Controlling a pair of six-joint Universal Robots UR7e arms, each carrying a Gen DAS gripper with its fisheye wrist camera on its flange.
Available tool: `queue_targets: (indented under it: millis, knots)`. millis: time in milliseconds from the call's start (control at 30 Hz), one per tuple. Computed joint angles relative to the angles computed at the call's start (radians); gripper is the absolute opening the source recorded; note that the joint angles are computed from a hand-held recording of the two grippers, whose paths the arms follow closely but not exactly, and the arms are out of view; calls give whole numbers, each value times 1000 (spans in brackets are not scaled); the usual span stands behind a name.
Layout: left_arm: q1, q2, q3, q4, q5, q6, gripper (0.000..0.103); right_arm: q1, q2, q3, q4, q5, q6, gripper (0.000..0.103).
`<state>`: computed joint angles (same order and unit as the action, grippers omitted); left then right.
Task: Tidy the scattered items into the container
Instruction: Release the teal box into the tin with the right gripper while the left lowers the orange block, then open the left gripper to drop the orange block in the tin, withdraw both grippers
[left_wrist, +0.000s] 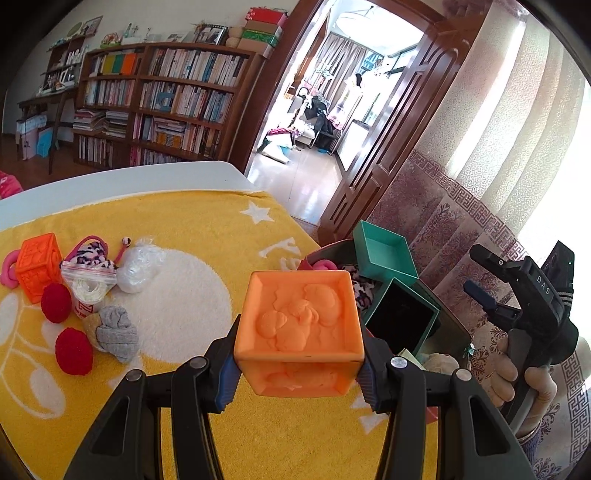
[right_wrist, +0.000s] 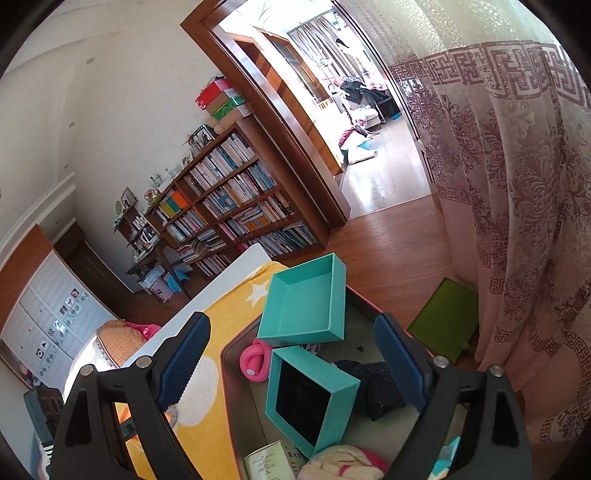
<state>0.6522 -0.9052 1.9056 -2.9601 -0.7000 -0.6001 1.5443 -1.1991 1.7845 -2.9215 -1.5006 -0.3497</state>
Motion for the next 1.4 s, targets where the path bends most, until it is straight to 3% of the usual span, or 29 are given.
queue_targets:
  millis: [400,467,500,600,1000,1400]
  knots:
    - [57,203,-313,27,-106,191,54,-49,-53,23,19,57,8,93]
    - [67,231,-357,48,-109,199,63,-57,-53,20,25,58,14,93]
    - [73,241,-374,56,-115,197,82,-59,-52,16,29,57,18,93]
    - [75,252,-378,28,-115,210,86,-63,-50,11,41,56,22,93]
    - [49,153,-225,5,-20,129,86,-56,-65,46,44,70,13,93]
    - [10,-33,41,-13,85,-70,86,7,-68,97,57,75,-38,95]
